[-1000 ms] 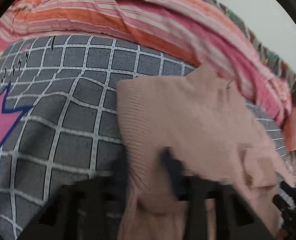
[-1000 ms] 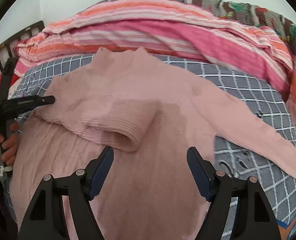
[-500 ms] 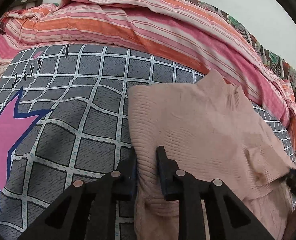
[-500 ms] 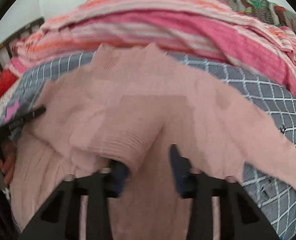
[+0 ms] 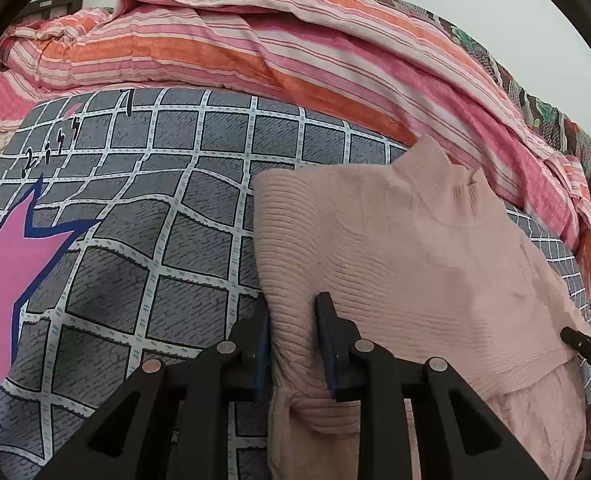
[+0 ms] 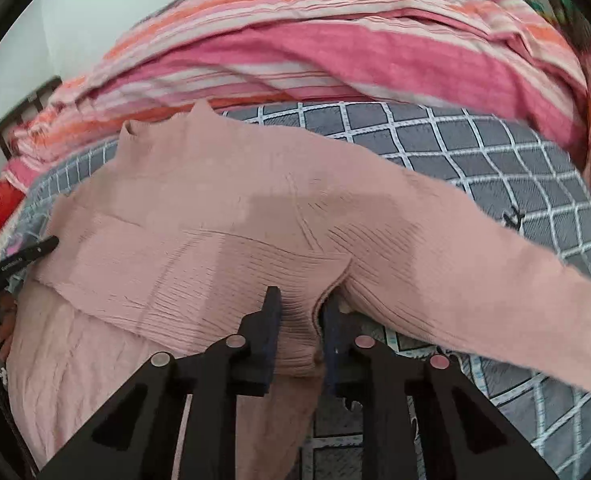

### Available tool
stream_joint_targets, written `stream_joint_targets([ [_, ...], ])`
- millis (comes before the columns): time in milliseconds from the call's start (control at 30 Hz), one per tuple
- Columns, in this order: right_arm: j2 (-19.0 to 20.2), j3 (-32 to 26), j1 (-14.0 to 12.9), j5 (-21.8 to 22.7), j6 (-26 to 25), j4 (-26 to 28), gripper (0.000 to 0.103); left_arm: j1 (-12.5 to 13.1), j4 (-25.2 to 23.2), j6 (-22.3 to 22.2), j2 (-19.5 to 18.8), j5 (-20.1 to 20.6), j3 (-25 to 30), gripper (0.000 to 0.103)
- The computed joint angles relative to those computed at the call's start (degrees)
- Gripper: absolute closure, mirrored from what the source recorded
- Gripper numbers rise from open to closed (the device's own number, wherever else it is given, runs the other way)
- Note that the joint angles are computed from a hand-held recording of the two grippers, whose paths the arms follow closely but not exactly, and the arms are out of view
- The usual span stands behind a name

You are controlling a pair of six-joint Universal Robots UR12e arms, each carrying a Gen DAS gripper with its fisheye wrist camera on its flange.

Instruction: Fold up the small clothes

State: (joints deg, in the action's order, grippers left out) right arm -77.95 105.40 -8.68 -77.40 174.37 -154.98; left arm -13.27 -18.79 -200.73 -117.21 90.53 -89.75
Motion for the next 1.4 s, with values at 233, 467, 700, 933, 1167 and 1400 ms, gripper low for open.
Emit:
stream_joint_targets([
  [233, -0.13, 0.71, -0.09, -0.47, 1.41, -1.76, 0.093, 0.07, 0.65, -0.03, 0.15, -0.84, -0.30, 0.075],
  [467, -5.36, 5.24, -1.96, -5.05, -0.13, -5.75, 0.058, -1.24, 1.04, 4.73, 2.53, 2.18, -2.99, 0.043],
  [700, -10.76, 10.54, -8.82, -8.07, 1.81, -8.51, 0.031, -0.82, 7.05, 1.47, 5.15, 2.44, -8.31, 0.036],
  [933, -12.75, 12.68, -16.78, -2.58, 7.24, -4.22, 0.026, -0.54, 8.36, 0.65, 4.62, 1.34, -8.47, 0.036],
  [1167, -11.12, 13.70, -21.09, 3.46, 14.27, -7.50, 0.026, -1.21, 5.21, 1.42, 4.26, 3.18, -7.31, 0.033],
  [1400, -9.00, 11.56, -21.53, 3.09, 18.49, -8.18, 0.032, -1.35, 4.36, 1.88, 4.13, 3.71, -6.93, 0.032],
])
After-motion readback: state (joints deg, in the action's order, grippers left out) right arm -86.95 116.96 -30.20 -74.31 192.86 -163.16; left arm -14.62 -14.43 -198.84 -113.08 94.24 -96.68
